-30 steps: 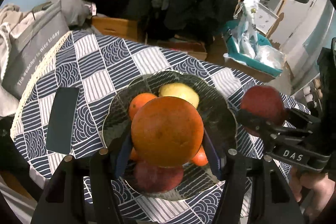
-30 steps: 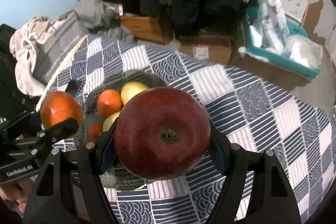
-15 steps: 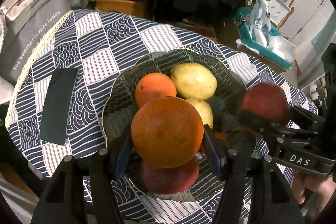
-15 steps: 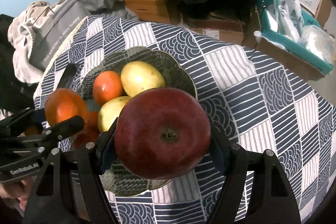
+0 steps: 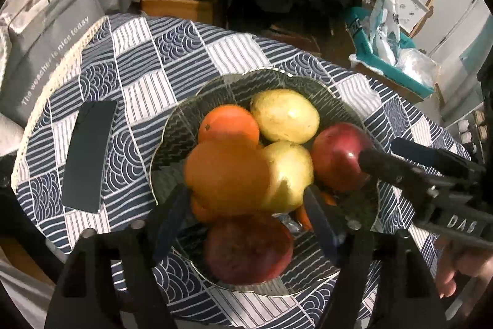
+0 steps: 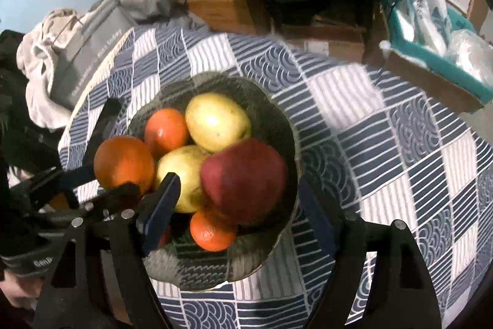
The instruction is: Organize fruits
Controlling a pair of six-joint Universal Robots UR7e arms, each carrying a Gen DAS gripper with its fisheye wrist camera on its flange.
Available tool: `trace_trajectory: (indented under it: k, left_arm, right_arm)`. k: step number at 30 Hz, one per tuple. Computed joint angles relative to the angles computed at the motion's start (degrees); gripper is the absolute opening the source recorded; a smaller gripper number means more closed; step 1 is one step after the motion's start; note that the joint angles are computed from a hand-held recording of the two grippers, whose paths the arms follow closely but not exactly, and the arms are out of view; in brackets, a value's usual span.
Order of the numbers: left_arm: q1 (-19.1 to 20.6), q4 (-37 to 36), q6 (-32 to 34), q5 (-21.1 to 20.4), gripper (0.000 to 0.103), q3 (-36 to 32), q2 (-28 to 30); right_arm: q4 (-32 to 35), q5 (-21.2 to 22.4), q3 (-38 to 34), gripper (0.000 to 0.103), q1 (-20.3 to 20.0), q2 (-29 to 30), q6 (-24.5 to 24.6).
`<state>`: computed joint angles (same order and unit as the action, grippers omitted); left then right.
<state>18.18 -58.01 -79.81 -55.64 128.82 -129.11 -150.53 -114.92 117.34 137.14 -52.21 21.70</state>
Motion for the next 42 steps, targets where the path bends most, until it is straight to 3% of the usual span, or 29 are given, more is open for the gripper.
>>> trace_trajectory:
  k: [1,8,16,37,42]
  left_arm:
    - [-0.3,0.55,-0.4,0.06,0.083,-0.22,0.31]
    - [-2.76,0.14,0.26,-0.31,0.083,-0.54,1.0]
    - [-8.16,2.5,-2.81,-0.25,0.083,-2.67,2.37]
    - [-20.33,6.81,-8.64,3.15,0.083,-10.41,6.56]
    - [-23.96,11.55,-11.69,4.86,0.085,-13.05,8.95]
  right_arm:
    - [-0.22,-0.03,0.01,0.08,0.02,-0.3,0.0]
    - [0.6,-2.61,-0.24,0.08,0.93,-2.15,0.76]
    - [4.07,-9.33,-1.71,0.08,4.57,-4.06,0.89]
    - [13.41,-21.24,-4.24,0.081,13.09,-11.86,5.18]
    - [13.85,-22.76,-4.19,0.081,14.93,-13.45,6.05]
